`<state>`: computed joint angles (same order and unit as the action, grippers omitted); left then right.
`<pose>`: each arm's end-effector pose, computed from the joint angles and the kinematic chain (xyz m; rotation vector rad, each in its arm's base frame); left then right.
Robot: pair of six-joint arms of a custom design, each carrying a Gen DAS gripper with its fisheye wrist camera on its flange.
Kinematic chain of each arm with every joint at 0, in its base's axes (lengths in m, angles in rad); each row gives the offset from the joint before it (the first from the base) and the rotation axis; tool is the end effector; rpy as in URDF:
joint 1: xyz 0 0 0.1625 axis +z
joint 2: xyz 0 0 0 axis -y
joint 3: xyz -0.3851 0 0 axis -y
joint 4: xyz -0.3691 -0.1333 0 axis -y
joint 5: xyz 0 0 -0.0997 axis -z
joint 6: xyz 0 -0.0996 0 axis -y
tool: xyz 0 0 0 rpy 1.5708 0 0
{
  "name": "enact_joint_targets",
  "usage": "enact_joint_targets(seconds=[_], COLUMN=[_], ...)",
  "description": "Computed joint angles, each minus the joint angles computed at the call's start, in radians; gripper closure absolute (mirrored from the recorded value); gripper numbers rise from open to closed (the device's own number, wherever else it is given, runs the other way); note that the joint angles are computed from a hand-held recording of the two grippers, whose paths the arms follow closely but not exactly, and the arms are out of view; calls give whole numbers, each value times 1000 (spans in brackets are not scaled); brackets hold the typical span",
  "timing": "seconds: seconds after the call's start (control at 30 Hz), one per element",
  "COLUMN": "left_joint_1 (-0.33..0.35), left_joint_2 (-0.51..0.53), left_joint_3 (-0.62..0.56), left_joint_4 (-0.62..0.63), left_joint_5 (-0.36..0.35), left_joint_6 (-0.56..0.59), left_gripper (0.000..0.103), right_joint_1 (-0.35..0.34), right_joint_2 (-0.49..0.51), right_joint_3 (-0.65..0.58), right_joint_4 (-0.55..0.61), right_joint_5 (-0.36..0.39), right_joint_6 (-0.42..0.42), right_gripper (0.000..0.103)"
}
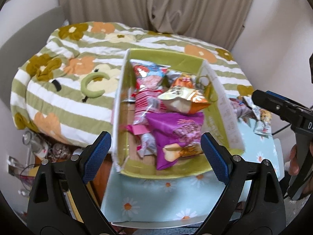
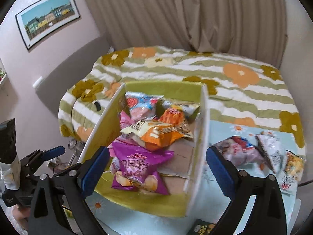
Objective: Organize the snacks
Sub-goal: 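Move both tools back toward the remaining bags on the table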
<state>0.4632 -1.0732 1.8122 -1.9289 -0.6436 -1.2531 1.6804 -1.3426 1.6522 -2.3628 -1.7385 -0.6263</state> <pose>-0.3763 -0.4260 0.1597 0.0540 2.3143 -0.8962 0.1786 -0.5564 0.3844 0.9520 -2.6301 0.6050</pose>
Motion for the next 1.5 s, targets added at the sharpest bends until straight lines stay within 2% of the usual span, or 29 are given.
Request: enact_joint_targets(seconds=[0.3,0.4,0.53,0.73,0.87,1.03,1.23,1.4,1.5], left_joint_1=[-31,-41,-56,-72,-73,-59,-21,2,15], left_joint_2=[91,136,206,342,455,583,707,743,753], left_joint_3=[-33,-65,-117,-231,-330,-433,-516,-496,-490], left_joint_4=[-225,-245,-223,-117,-40,15,12,-83,-113], left_joint_5=[-26,-44,-63,-87,-108,-151,-251,-327,-336], left_joint_6=[215,235,213,34,-122,-279,-426,-487,-509], left_gripper=[11,11,11,11,11,11,11,11,11], right_joint_1=[-30,-62,-123,-229,-294,-358,-417,-438,-447], right_joint_2=[-129,-166,-193,-190,-140,-50,98,166,194], right_joint_3=[64,69,42,-38,-134,-249,-425,-497,-526], right_joint_4=[-126,-146,-134,-83,-28,15,116,164,185], right_joint_5=[-91,-107,-83,-14,9,8,-27,-42,-45], right_joint_6=[3,3,4,-77,-157,-202,-208,-215,-216], right_gripper=[5,5,5,4,5,4,5,5,4])
